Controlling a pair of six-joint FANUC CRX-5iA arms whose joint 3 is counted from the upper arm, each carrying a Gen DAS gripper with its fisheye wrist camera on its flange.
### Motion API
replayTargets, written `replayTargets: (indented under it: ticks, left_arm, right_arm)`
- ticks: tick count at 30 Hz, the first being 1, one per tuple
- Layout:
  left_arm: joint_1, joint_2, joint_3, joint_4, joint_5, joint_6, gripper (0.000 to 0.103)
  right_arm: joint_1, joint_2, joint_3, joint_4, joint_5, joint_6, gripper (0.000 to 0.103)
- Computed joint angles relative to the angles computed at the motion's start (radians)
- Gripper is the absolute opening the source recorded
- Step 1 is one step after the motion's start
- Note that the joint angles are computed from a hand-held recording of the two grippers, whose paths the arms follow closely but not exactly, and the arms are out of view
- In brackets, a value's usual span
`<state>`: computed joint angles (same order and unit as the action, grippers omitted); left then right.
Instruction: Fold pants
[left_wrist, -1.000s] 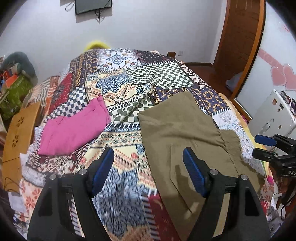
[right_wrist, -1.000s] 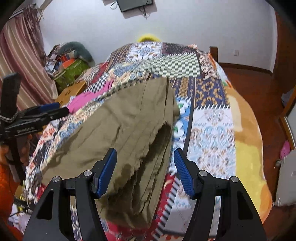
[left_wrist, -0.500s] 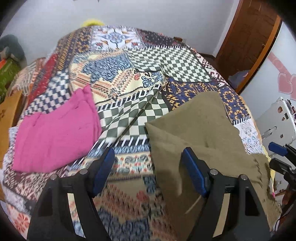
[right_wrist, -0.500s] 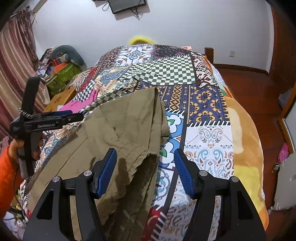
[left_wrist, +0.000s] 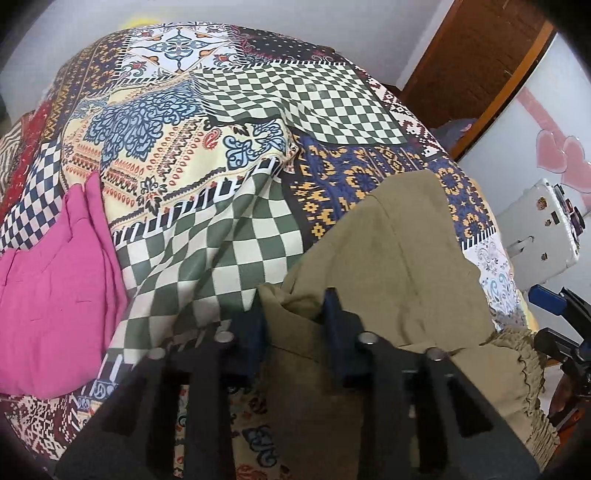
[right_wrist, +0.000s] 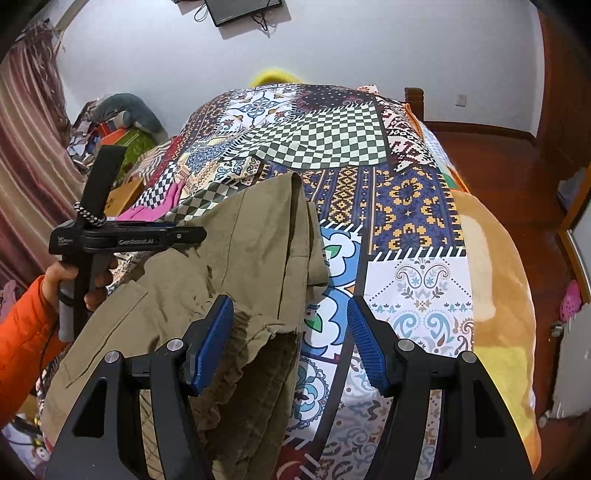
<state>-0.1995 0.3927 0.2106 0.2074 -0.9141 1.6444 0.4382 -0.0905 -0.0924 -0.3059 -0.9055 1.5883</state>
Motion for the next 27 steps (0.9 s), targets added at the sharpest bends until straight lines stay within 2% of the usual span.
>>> replayTargets:
  ticks: [1,2,6,10,19,27]
  left_arm:
    - [0.0,0.0,-0.002,0.013,-0.004,-0.023,0.013]
    - [-0.005,-0.002,0.004,-0.002,-0.009,-0.021,0.012]
    - [-0.029,-0.018,0.034,-0.113,-0.051,0.063,0.011]
    - [-0.034,-0.075,0.004,-0.19,-0.075,0.143,0.011]
    - [-0.068,-0.275,-0.138,-0.361,-0.133,0.362,0.012]
    - [-0.145,-0.429,-0.268,-0.419,-0.165,0.501,0.012]
  right_arm:
    - [-0.001,-0.002,0.0,0.0,-0.001,-0.001,0.06]
    - [-0.002,-0.002,0.0,0.002,-0.001,-0.002,0.06]
    - [-0.001,-0.011,-0.001,0.005,-0.002,-0.002,0.06]
    - [0.003,-0.03,-0.004,0.001,-0.004,0.006,0.06]
    - [0.026,-0.076,-0.021,0.009,-0.01,0.01,0.06]
    - [0.07,-0.127,-0.065,0.054,-0.027,-0.022,0.06]
